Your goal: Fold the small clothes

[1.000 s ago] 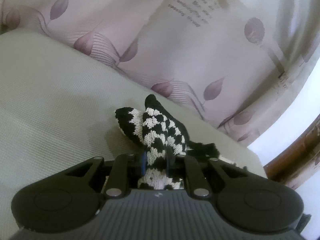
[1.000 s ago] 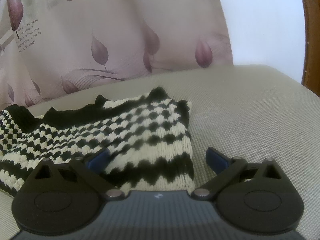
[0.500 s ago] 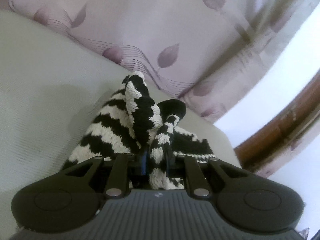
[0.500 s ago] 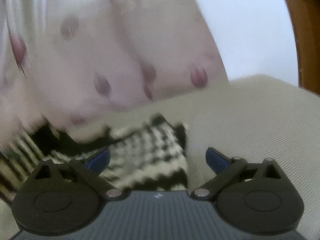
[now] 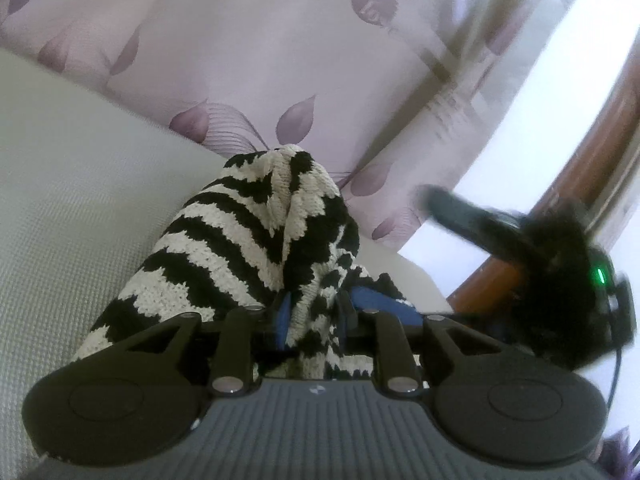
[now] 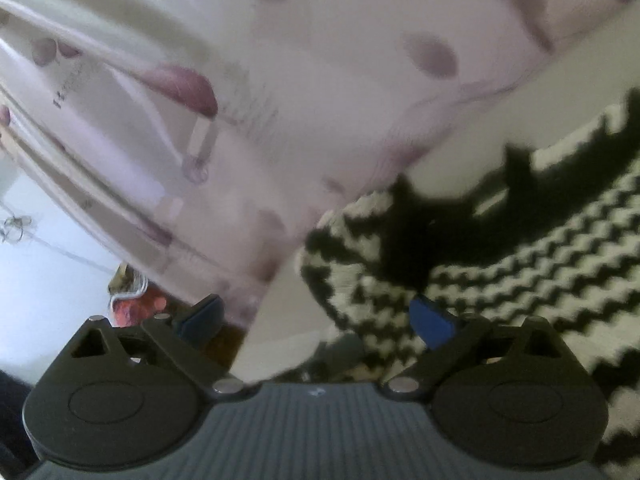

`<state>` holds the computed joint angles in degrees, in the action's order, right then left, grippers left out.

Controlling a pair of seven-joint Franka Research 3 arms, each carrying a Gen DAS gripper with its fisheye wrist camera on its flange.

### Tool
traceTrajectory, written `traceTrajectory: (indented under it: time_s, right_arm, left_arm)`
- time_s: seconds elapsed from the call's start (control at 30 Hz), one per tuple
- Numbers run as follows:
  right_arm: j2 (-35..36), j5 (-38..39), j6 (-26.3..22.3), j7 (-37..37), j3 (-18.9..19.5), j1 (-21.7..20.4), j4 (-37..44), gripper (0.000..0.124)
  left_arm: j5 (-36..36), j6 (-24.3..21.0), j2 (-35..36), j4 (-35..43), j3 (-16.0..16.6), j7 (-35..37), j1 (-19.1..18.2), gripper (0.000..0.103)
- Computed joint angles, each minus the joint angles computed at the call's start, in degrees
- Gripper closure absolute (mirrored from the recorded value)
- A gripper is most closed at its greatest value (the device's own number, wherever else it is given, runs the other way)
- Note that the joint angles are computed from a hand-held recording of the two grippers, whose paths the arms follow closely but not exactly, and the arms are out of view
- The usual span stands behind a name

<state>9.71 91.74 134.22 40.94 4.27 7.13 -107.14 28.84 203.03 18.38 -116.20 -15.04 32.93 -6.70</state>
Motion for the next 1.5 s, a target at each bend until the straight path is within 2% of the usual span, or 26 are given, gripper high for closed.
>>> traceTrajectory:
  time_s: [0.07,0.13,0.23,0.27,0.3,0.33,0.37,0.4,0.43,0.47,0.5,0.57,0.6,0.63,0.73,0.77,0.87,1.2,1.33,1.37,1.4,1.47,1.5]
  right_arm:
    - [1.38,-5.60,3.42,4.56,0.38,1.47,2.07,0.026]
    - [3.01,-7.12,3.38,4.60,1.01,1.69,3.98,0.031]
    - [4.00,-12.34,6.03,6.94,1.82,2.92,5.41,0.049]
    - [4.60,-15.26,7.44,8.66,1.95,3.59,6.05,0.061]
    - [5.49,-17.49,8.55,9.90,2.09,3.96,6.82,0.082]
    - [5.93,-19.86,9.71,11.13,2.18,4.26,7.20,0.094]
    - [6.23,-21.62,11.06,11.84,2.34,4.45,7.32,0.102]
    - [6.30,-21.32,12.23,10.89,2.86,4.20,7.02,0.103]
    - [6.09,-19.66,13.21,8.75,3.48,3.65,6.39,0.104]
    - [6.07,-18.42,14.00,7.16,3.86,3.30,6.07,0.105]
    - [5.74,-16.91,14.94,5.81,4.20,3.05,5.52,0.105]
    - [5.59,-13.13,16.02,2.97,4.69,2.62,5.21,0.106]
    - [5.28,-10.89,16.22,1.30,4.85,2.30,4.92,0.106]
    - [5.16,-9.25,16.09,0.32,4.77,2.05,4.97,0.106]
    - [5.17,-6.47,15.15,-1.99,4.11,1.61,5.95,0.106]
    - [4.77,-6.22,15.03,-2.81,3.80,1.37,5.81,0.107]
    - [3.91,-5.76,15.44,-3.99,2.68,0.67,5.44,0.107]
    - [1.61,-14.46,16.47,-2.94,-1.27,-3.36,3.17,0.107]
    - [-0.63,-5.08,18.23,-14.74,-1.31,-4.92,1.14,0.107]
    - [-0.31,-4.63,18.34,-15.35,-1.67,-4.96,1.11,0.107]
    - [0.50,-6.14,17.99,-14.10,-2.07,-4.95,1.35,0.107]
    - [3.51,-12.29,13.05,-7.76,-2.96,-5.92,2.67,0.107]
    - [4.44,-14.76,13.36,-5.06,-2.98,-5.90,2.73,0.104]
  left_arm:
    - [-0.03,0.52,0.10,-0.21,0.38,0.79,-0.44,0.080]
    - [-1.41,1.21,0.30,-0.30,1.34,2.08,-1.59,0.080]
    - [-2.41,0.95,0.20,-0.47,2.20,4.15,-2.68,0.074]
    - [-2.90,1.06,0.07,-0.68,2.48,4.92,-3.01,0.072]
    - [-3.37,1.20,-0.34,-1.15,2.71,5.58,-3.23,0.069]
    - [-1.66,1.16,-0.78,-1.49,1.46,4.46,-1.63,0.068]
    - [1.43,1.23,-1.17,-1.75,-0.50,1.99,1.01,0.067]
    - [3.49,1.59,-2.09,-2.54,-1.41,-0.29,2.62,0.064]
    - [2.31,2.68,-3.79,-4.45,-0.58,-0.36,2.22,0.062]
    - [0.31,3.92,-5.50,-6.50,0.72,0.20,1.26,0.052]
    - [-2.36,5.18,-7.54,-9.01,1.98,0.96,0.29,0.035]
    - [-16.46,7.66,-11.54,-14.60,5.34,9.81,-4.58,0.020]
    - [-22.99,8.00,-13.15,-16.53,6.01,14.82,-6.23,0.019]
    - [-26.18,7.24,-14.51,-17.69,6.12,17.84,-6.56,0.019]
    - [-31.11,2.75,-17.09,-19.29,5.43,23.92,-6.13,0.019]
    - [-31.69,1.58,-17.51,-19.49,5.12,25.01,-5.88,0.019]
    - [-26.75,-0.75,-17.12,-18.71,4.57,22.13,-4.61,0.019]
    - [-17.67,-1.02,-10.39,-11.17,3.11,17.90,-5.38,0.014]
    - [-19.59,-1.30,-7.95,-8.15,4.21,20.19,-8.48,0.012]
    - [-19.89,-1.94,-7.11,-6.83,4.35,20.57,-9.02,0.012]
    - [-20.06,-2.51,-6.43,-5.81,4.38,20.66,-9.47,0.012]
    - [-18.82,-3.09,-5.29,-4.26,3.54,19.52,-9.02,0.011]
    - [-18.60,-3.43,-4.94,-3.76,3.60,19.42,-9.34,0.010]
